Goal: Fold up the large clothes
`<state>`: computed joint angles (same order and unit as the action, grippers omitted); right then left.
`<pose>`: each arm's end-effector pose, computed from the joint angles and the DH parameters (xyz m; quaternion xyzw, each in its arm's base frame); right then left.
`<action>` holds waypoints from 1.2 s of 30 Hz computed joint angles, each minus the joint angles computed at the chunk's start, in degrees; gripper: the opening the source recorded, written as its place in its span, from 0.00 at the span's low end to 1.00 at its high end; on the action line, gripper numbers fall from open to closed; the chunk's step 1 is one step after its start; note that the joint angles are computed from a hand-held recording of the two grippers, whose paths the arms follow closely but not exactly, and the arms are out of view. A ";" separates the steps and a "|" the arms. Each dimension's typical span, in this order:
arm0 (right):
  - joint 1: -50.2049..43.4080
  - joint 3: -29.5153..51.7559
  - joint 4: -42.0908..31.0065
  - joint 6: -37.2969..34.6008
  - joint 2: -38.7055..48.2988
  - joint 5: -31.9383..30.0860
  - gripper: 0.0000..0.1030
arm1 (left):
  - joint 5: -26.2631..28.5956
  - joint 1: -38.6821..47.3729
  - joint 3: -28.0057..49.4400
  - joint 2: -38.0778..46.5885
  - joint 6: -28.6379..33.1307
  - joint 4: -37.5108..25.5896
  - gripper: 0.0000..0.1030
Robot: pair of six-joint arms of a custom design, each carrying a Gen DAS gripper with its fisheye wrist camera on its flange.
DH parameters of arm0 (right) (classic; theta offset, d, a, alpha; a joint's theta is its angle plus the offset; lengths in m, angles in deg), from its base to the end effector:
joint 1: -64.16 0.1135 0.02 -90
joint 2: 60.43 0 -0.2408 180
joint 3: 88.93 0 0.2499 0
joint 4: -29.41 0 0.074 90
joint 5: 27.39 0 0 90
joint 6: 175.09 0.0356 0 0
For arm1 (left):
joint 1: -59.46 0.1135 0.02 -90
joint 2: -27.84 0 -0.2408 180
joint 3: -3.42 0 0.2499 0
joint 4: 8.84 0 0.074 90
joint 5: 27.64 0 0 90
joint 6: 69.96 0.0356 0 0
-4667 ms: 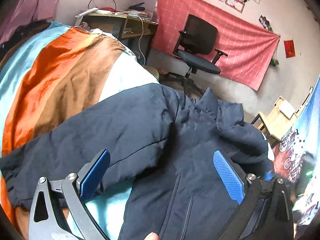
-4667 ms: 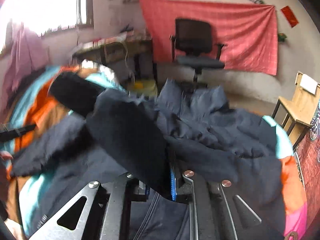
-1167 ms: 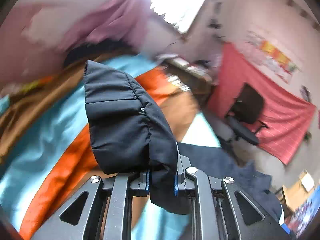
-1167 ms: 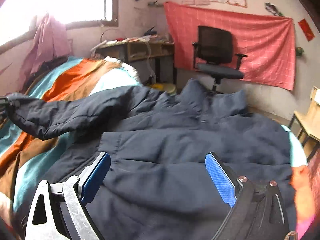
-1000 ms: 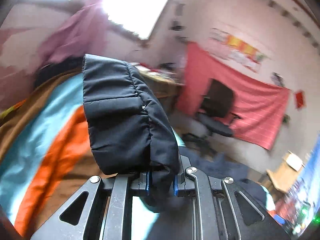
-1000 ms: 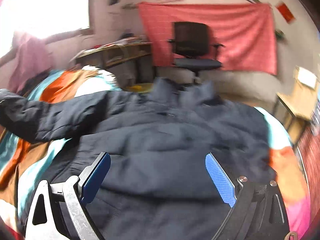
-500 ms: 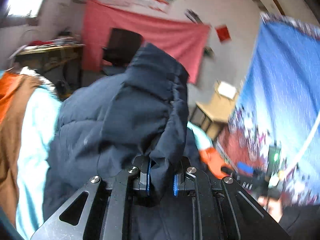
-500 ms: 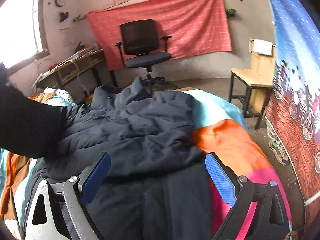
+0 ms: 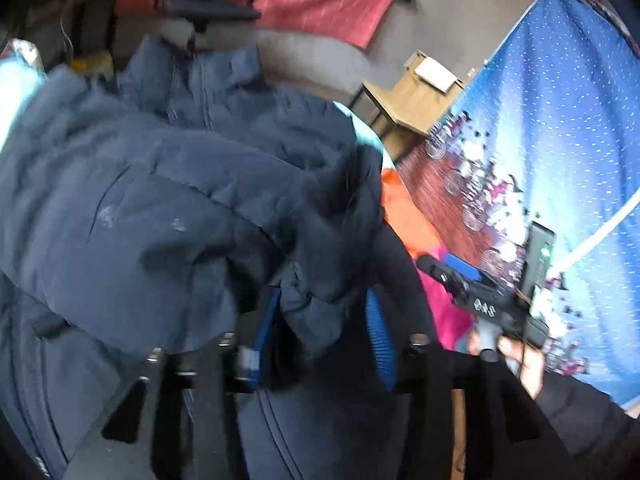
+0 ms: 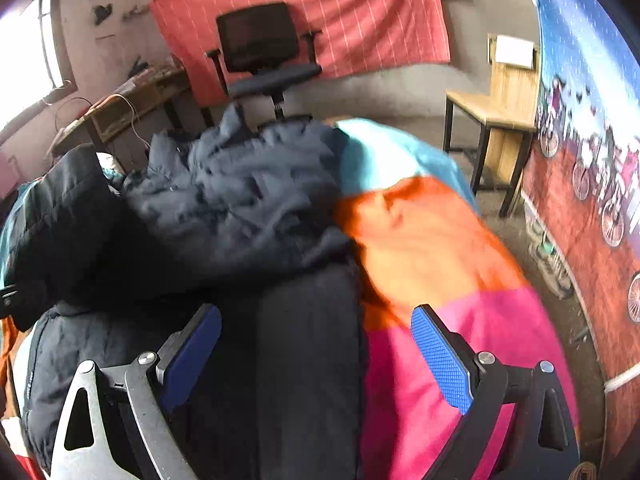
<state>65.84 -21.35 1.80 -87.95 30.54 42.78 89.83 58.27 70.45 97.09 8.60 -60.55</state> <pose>0.3206 0.0215 0.1715 -0.0942 0.9256 0.1589 0.3305 0.2462 -0.0215 0.2437 -0.0093 0.9266 -0.2575 0.2741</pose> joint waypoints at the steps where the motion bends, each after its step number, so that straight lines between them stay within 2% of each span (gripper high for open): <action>1: -0.75 0.26 -0.35 0.85 0.58 -1.68 0.93 | 1.52 1.20 1.15 -0.64 0.66 -2.01 0.50; 4: -3.52 1.40 -1.53 4.47 2.39 -10.38 0.93 | 6.77 5.96 -0.73 -3.89 2.07 -2.80 0.66; 6: -4.37 0.60 -0.65 5.45 1.98 -16.89 0.93 | 8.19 9.62 -0.63 -6.77 4.00 -5.73 0.68; 8: -3.18 0.12 -1.32 4.60 0.69 -19.73 0.93 | 8.13 13.16 -2.01 -9.83 5.95 -7.21 0.69; 10: -0.79 0.96 -3.92 3.23 0.51 -20.77 0.93 | 7.76 17.81 -3.03 -11.84 8.52 -8.90 0.69; 12: 2.42 2.09 -6.48 3.40 1.47 -19.06 0.93 | 6.03 22.17 -3.41 -11.74 11.80 -10.38 0.69; 16: 5.26 3.34 -7.96 7.95 5.78 -20.60 0.93 | 3.41 31.21 -4.84 -11.59 16.09 -10.33 0.69; 17: 5.85 2.01 -6.13 10.15 5.06 -19.39 0.90 | 3.18 33.39 -4.92 -11.36 16.90 -10.32 0.69; 19: 6.50 1.93 -5.60 11.37 4.78 -18.26 0.64 | 3.22 37.61 -5.09 -10.65 19.16 -10.45 0.69; 20: 6.86 2.62 -6.52 11.78 4.73 -16.65 0.41 | 3.07 39.34 -4.79 -10.00 20.02 -10.45 0.69; 21: 6.89 3.39 -7.42 12.51 4.67 -15.13 0.28 | 2.97 40.17 -5.20 -10.01 20.33 -10.16 0.69; 22: 6.36 3.53 -7.34 13.07 4.61 -15.66 0.24 | 2.86 40.93 -5.41 -9.78 20.03 -9.44 0.69; 24: 4.92 2.80 -6.05 14.38 3.74 -17.15 0.11 | 2.54 41.22 -6.59 -9.74 18.07 -7.16 0.69; 27: 4.18 2.86 -5.37 14.45 2.89 -19.06 0.06 | 2.88 41.36 -8.91 -10.48 16.52 -5.37 0.69; 32: 7.00 4.16 -4.41 12.98 -2.99 -10.67 0.05 | 2.75 41.67 -9.54 -11.63 18.59 -5.19 0.69; 36: 7.96 8.28 -2.14 11.22 -4.29 -5.02 0.05 | -0.75 37.44 -9.85 -12.59 17.56 -0.89 0.69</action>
